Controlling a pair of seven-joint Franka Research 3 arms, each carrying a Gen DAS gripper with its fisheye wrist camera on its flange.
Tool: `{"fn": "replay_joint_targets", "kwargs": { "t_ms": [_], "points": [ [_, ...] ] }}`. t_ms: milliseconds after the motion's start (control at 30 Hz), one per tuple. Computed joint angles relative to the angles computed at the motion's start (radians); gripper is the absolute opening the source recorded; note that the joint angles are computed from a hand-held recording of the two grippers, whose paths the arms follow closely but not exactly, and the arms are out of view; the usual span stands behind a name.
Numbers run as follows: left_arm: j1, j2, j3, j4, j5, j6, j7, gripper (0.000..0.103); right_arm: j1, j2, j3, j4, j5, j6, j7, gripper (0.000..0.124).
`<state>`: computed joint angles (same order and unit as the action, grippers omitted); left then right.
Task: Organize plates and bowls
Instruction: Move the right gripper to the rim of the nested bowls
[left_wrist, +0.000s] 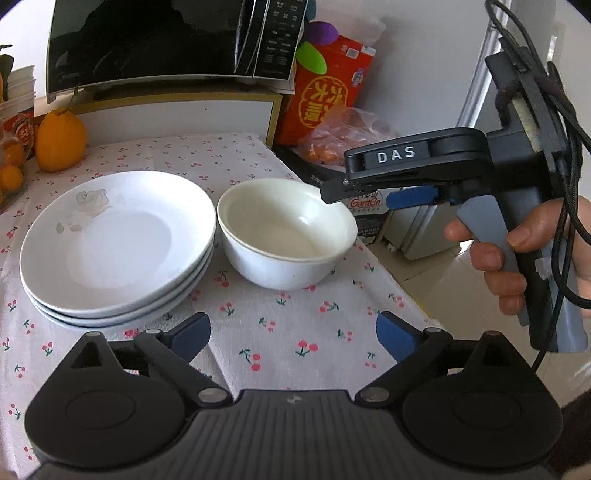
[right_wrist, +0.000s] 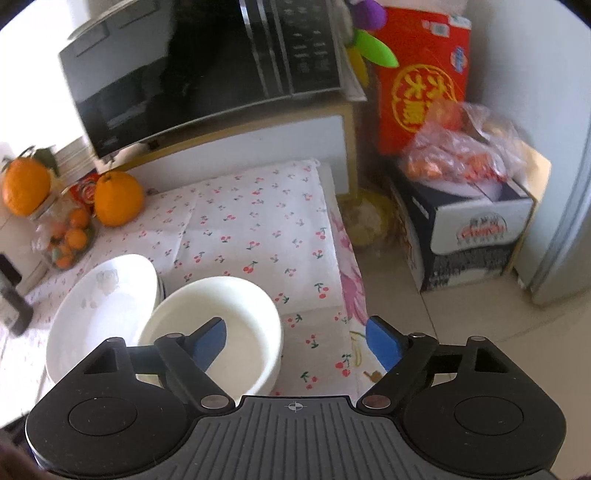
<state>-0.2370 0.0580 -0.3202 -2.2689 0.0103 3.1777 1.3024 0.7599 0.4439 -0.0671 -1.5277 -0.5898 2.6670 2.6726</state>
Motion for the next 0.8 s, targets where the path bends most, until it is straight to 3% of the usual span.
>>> {"fn": "replay_joint_targets", "kwargs": {
  "t_ms": [267,433,800],
  "points": [
    [-0.061,0.040,0.069,0.020,0.161,0.018,-0.129,0.097,-0.036,-0.023,0.012,-0.098,0.060,0.176,-0.080,0.090],
    [-0.170,0.077,0.200,0.066,0.371,0.013,-0.308,0.097,-0.037,-0.014,0.003,-0.115,0.153,0.229,-0.123,0.090],
    [-0.151,0.124,0.190,0.119,0.481,0.010,-0.403,0.095,-0.046,0.040,0.009,-0.077,0.383,0.283,-0.225,0.090]
  ]
}}
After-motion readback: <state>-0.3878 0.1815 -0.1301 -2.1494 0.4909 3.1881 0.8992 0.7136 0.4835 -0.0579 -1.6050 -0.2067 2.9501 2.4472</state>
